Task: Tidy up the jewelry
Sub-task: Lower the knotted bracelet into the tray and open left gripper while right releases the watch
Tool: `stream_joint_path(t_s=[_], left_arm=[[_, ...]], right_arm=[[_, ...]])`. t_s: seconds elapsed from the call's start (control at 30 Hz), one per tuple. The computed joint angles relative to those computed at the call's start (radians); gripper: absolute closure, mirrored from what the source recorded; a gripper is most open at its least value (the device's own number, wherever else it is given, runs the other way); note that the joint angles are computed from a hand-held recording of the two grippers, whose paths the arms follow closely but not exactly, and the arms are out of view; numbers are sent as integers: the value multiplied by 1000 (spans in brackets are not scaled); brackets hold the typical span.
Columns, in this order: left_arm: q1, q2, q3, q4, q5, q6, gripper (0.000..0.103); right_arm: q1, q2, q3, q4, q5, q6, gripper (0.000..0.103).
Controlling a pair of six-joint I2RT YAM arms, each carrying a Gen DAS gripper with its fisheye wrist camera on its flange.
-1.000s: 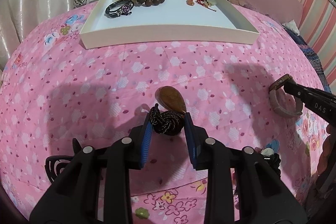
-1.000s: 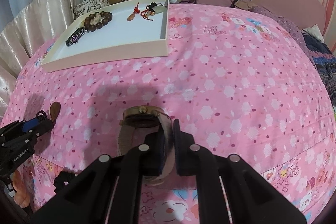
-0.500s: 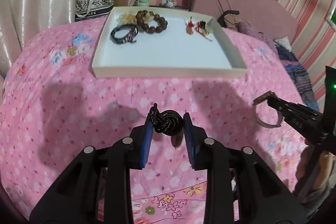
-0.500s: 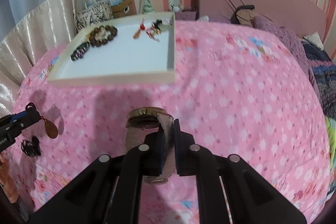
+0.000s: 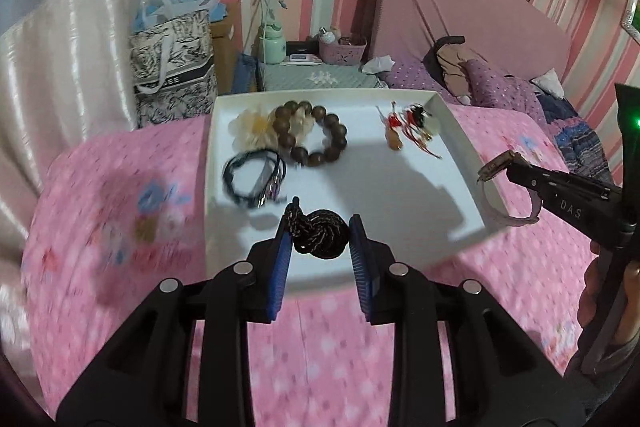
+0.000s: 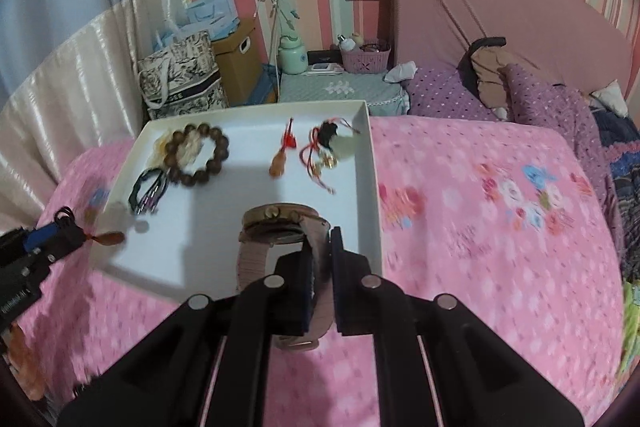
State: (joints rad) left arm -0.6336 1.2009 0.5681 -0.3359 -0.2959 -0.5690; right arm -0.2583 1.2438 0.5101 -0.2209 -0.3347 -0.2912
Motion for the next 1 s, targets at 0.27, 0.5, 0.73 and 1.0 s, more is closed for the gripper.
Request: stream_joint_path(t_s=[0.27, 0.5, 0.73, 1.0], left_arm=[[124, 330, 119, 195, 94, 132, 76], [169, 431, 134, 283, 97, 228, 75], [168, 437, 113, 304, 71, 192, 75], [111, 459, 129, 284, 9, 146, 75]], right_arm=[[62, 320, 132, 174, 29, 95, 95], [102, 456, 155, 286, 96, 101, 95], [128, 495, 138, 379, 136, 99, 95], [131, 504, 118, 444, 151, 90, 96]])
